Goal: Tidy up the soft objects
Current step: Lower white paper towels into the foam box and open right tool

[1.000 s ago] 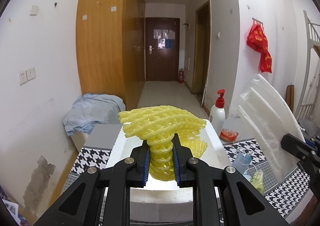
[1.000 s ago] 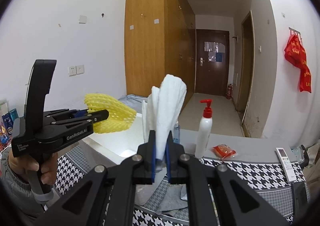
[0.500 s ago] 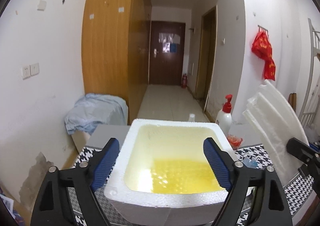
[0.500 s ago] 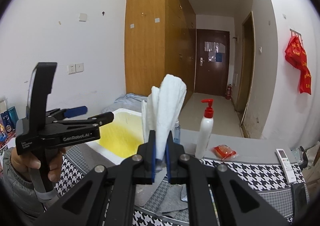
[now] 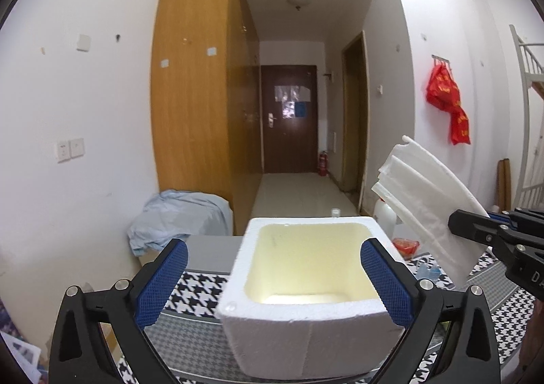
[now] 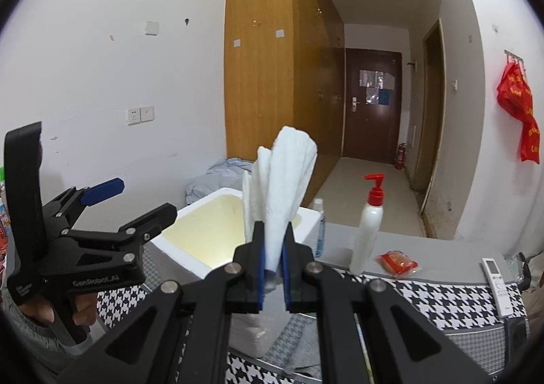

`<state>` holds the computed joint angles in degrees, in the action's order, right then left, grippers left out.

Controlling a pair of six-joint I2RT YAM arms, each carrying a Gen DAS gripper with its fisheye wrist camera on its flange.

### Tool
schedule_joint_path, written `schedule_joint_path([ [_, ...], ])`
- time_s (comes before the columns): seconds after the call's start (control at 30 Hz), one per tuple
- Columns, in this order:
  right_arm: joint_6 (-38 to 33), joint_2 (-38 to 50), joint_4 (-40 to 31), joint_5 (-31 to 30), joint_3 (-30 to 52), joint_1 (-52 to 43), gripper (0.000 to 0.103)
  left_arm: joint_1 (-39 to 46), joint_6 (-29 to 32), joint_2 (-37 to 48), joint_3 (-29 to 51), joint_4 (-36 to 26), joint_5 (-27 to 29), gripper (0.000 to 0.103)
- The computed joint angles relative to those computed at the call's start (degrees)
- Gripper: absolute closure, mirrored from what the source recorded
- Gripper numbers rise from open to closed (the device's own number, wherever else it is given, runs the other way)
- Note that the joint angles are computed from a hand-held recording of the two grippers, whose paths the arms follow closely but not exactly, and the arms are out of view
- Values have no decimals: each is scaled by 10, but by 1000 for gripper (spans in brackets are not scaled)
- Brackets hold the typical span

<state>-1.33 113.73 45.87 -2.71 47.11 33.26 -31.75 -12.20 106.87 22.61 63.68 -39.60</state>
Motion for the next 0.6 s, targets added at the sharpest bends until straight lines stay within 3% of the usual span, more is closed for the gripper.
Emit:
schedule_joint_path([
  [0.3, -1, 26, -39, 4, 50, 14, 92, 7, -12, 4, -43, 44, 2, 1],
  [0.6, 6, 43, -77, 15, 95, 28, 92, 49, -49, 8, -73, 65, 69, 1],
])
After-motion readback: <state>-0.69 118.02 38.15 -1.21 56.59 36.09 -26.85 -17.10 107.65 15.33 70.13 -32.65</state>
